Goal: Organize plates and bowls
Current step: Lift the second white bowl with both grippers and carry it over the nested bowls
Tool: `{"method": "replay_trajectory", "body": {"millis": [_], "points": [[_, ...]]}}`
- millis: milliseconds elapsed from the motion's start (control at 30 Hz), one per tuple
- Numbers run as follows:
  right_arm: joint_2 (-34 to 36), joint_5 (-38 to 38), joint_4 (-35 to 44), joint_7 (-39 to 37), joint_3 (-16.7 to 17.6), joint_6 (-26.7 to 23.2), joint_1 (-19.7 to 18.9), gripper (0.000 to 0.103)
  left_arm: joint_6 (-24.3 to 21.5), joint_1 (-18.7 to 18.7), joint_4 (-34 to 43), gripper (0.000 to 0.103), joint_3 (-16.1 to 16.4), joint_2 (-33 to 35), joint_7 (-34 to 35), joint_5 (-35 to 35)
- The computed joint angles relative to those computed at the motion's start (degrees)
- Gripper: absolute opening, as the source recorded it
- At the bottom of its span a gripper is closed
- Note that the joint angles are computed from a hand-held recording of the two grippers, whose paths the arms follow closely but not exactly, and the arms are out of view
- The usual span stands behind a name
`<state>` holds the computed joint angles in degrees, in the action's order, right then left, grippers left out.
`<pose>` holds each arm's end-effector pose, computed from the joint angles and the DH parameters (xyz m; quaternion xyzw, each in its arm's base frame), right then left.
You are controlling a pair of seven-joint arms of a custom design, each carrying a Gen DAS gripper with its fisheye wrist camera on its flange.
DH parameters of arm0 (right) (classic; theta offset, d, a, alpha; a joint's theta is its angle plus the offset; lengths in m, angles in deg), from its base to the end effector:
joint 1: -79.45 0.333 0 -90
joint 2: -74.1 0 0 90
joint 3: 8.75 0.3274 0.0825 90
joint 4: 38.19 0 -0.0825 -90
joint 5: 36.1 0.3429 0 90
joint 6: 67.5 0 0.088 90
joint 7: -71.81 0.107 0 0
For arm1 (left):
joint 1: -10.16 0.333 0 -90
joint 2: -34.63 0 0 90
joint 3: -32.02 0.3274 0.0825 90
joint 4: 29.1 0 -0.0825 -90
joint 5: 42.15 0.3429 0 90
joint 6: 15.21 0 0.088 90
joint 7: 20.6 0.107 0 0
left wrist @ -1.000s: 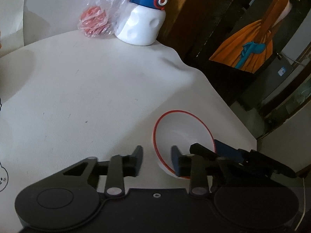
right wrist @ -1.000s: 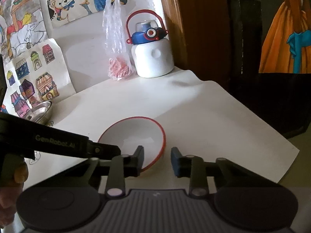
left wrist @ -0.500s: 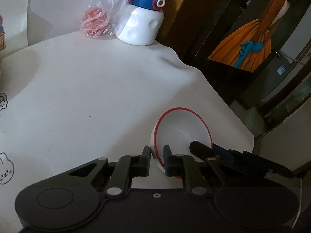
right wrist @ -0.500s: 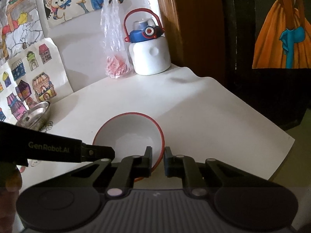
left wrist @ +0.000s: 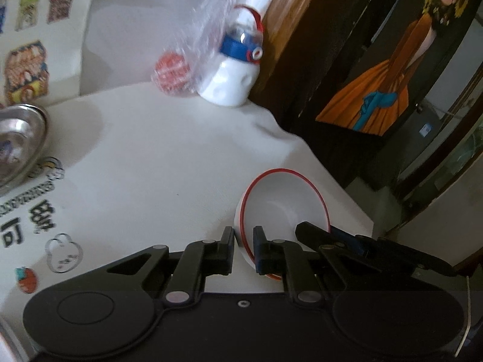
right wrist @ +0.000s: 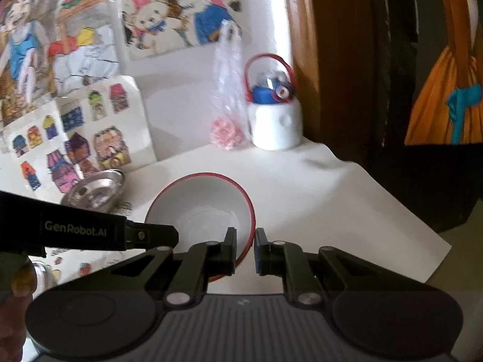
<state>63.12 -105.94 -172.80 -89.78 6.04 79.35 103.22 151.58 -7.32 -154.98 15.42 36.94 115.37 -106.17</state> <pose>0.3544 0.3068 0.4732 -0.5424 0.7107 -0.2982 0.3343 0.4708 -0.2503 0.4541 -0.5160 0.7565 -0.4005 0.0336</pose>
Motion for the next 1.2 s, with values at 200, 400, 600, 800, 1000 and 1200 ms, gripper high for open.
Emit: {"method": "replay_trajectory", "body": {"millis": [200, 400, 600, 800, 1000, 1200], "points": [[2.50, 2.55, 6.49, -4.81, 1.88, -4.32, 2.76, 0.013, -2.12, 0.43, -4.15, 0.013, 2.89, -6.82, 6.56, -6.87], [6.91, 2.88, 13.93, -9.07, 2.22, -7.54, 6.50, 0.013, -4.59, 0.98, -7.73, 0.013, 6.97, -12.45, 9.47, -8.64], [12.27, 2.46, 21.28, -12.82, 0.86, -8.72, 10.72, 0.013, -6.20, 2.67, -10.43, 0.013, 10.69, -16.41, 12.68, -10.56], [17.18, 3.35, 27.77, -15.64, -1.21, -8.37, 14.62, 0.013, -7.90, 5.20, -12.16, 0.013, 13.30, -18.85, 15.12, -11.73], [21.68, 5.54, 33.32, -18.64, -3.39, -7.21, 18.03, 0.013, -10.24, 8.10, -13.67, 0.013, 15.63, -20.76, 17.25, -10.87], [24.79, 8.20, 36.90, -21.24, -5.41, -6.20, 20.95, 0.013, -13.40, 11.20, -14.47, 0.013, 17.62, -21.59, 16.90, -7.04]]}}
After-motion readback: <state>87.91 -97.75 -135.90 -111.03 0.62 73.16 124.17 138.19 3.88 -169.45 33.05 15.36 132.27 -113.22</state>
